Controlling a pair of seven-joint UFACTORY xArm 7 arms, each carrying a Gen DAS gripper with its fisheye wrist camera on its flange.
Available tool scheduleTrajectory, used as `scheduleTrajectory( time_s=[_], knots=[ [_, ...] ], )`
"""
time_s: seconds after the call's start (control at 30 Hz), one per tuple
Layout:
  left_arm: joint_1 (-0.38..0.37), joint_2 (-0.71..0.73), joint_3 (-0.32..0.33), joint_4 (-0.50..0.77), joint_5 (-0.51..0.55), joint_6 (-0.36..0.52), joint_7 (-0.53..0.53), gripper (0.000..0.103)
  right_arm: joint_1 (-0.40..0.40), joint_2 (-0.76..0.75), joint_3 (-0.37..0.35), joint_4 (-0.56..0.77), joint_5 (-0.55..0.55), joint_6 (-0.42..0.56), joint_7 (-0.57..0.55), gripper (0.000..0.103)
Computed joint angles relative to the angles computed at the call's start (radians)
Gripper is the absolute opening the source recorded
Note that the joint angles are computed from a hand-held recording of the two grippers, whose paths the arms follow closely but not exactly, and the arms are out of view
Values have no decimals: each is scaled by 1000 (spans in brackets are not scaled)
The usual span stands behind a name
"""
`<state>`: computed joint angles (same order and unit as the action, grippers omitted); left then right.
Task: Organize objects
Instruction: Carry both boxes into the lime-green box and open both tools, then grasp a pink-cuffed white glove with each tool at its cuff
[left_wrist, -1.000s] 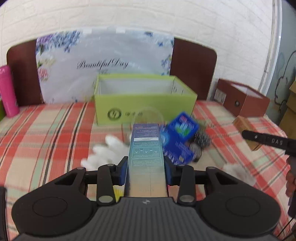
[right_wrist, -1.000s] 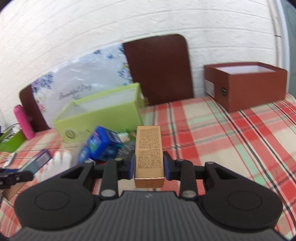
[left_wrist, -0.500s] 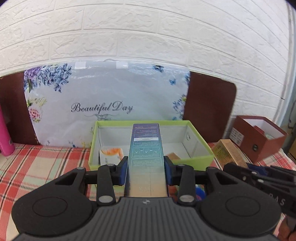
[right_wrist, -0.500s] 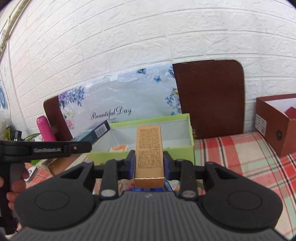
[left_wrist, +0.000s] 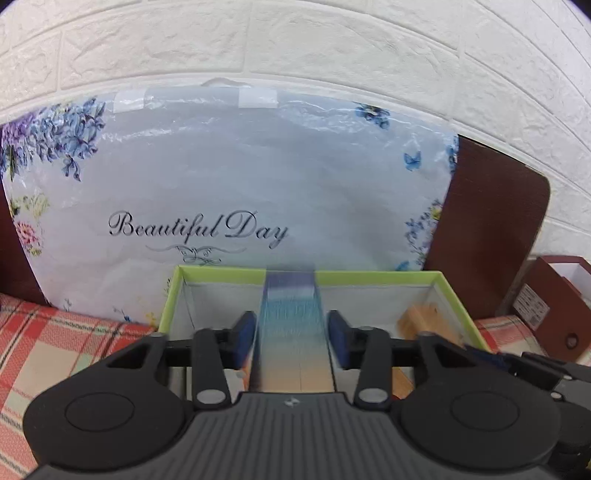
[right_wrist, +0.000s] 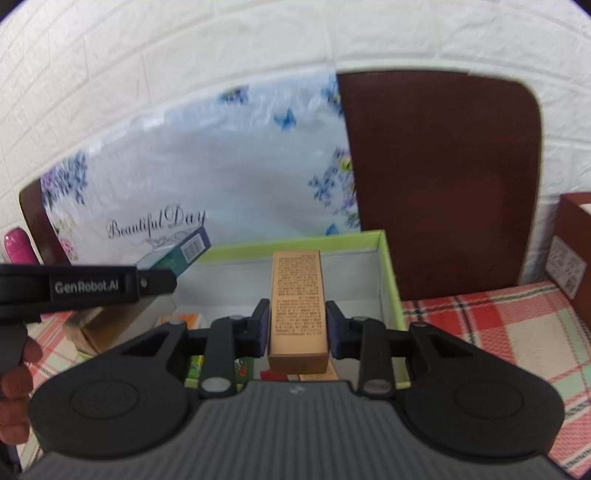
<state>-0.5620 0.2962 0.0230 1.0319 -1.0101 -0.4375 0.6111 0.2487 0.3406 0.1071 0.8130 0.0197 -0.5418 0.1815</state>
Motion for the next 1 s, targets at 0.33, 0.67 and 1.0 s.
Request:
scheduleTrajectory(
  time_s=[0.33, 0.67, 1.0],
  knots=[
    [108, -172, -95, -282, 229, -69, -269, 86, 15, -50, -10, -142, 33, -143, -54, 93],
    [92, -486, -309, -557, -38, -118, -183, 86, 13, -566, 21, -518, 62, -119, -110, 103],
    [11, -594, -501, -777, -199, -156, -297, 86, 37, -1213, -107, -889, -120, 63, 6, 103]
  ],
)
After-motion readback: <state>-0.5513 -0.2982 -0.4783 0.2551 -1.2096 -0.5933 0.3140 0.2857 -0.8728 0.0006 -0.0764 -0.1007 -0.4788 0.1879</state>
